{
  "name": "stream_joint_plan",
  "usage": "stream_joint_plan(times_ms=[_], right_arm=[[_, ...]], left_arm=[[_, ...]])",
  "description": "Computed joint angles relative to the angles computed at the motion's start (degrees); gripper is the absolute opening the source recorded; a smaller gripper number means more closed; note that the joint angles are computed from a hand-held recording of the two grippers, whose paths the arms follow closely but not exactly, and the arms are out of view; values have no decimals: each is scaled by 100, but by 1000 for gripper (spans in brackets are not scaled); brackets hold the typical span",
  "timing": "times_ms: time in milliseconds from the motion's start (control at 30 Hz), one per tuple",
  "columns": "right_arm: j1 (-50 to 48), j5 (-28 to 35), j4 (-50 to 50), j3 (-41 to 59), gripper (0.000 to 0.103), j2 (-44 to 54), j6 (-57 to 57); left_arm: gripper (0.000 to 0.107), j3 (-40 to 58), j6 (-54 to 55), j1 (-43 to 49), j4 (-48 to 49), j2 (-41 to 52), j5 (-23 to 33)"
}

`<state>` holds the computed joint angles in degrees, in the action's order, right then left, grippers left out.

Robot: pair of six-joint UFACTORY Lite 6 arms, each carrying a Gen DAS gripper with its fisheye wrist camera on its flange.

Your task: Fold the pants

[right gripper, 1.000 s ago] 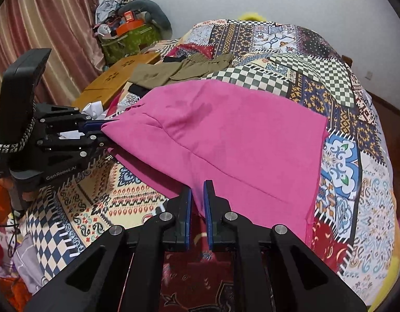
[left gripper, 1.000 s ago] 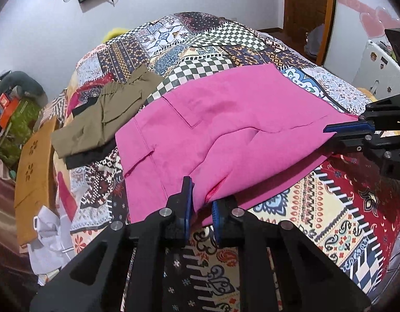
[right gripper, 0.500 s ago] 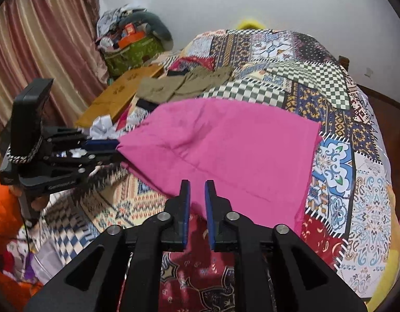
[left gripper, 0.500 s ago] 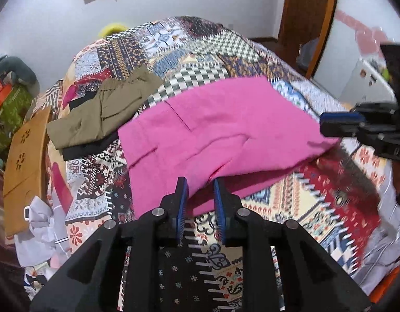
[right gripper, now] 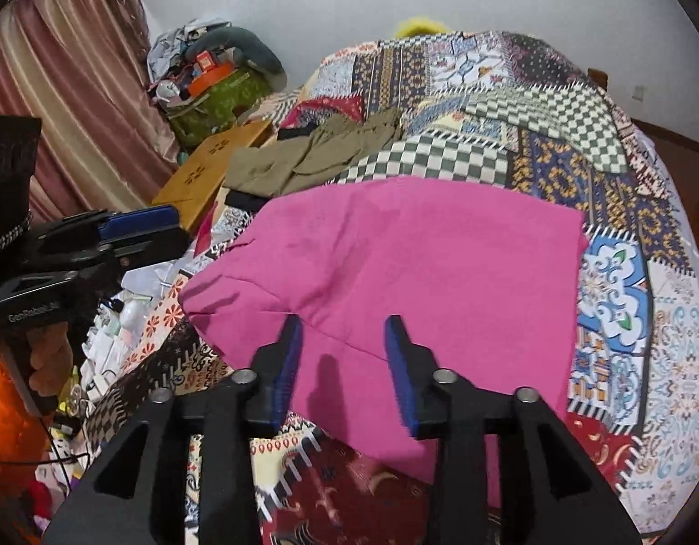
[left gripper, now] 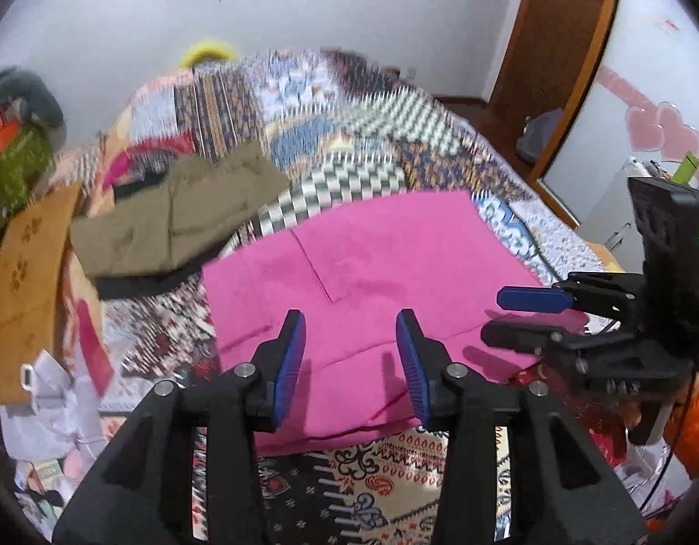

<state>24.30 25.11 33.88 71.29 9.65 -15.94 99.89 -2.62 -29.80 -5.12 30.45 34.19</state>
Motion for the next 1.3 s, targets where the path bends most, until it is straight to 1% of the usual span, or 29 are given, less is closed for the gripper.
stream_joint_plan(times_ms=[100, 167, 200, 267, 333, 433, 500, 533, 600, 667, 700, 767, 833, 900, 933, 1000, 1067, 1100, 1233, 1300], right_arm=[[40, 150, 102, 137, 39, 272, -121], [34, 245, 94, 150, 39, 385, -132], [20, 280, 79, 106, 39, 413, -143], [-30, 252, 244, -83, 39, 331, -376], [-109, 187, 426, -394, 39, 94, -621], [-252, 85, 409, -769, 39, -206, -571], [-370, 16, 393, -1057, 39, -458, -525], [-440, 2, 453, -1204, 39, -595, -572], [-541, 29, 460, -1360, 39, -774, -547], [-592, 0, 132, -1598, 39, -1034, -266], [-632, 15, 150, -1681, 39, -1124, -313], [-641, -76, -381, -1934, 39, -1391, 126], [-696, -116, -651, -2156, 39, -1608, 326], [-803, -101, -732, -2274, 39, -1728, 448], [-927, -69, -501, -2366, 39, -1796, 236], [-1120, -43, -366, -2528, 39, -1920, 147], [-1320, 45, 158, -2672, 41, -2019, -281], [-1360, 79, 220, -2659, 41, -2008, -318], [-1354, 237, -153, -2500, 42, -1987, -16], [-1411, 343, -279, -2370, 44, -1943, 53]], left_arm=[[42, 256, -36, 29, -38, 503, 213], [42, 191, -48, 46, -44, 660, 259], [42, 15, -75, 45, 7, 651, 169], [43, -588, -113, 16, 157, 317, -248], [42, -923, -155, 1, 273, 83, -385], [44, -1390, -403, 0, 644, -239, -536], [52, -1623, -617, 45, 867, -404, -607], [53, -1726, -710, 87, 943, -470, -643], [54, -1998, -609, 247, 751, -647, -751], [55, -2141, -853, 321, 959, -713, -768], [56, -2231, -780, 369, 852, -757, -808], [56, -2380, -318, 520, 235, -835, -868], [57, -2427, -309, 536, 165, -860, -901], [57, -2476, -659, 439, 511, -900, -944], [57, -2486, -842, 389, 709, -908, -958], [57, -2556, -1250, 267, 1191, -959, -999], [58, -2534, -1379, 234, 1374, -958, -971], [58, -2508, -1344, 247, 1350, -956, -939], [58, -2261, -1130, 344, 1117, -914, -707], [59, -2066, -1284, 359, 1329, -882, -602]])
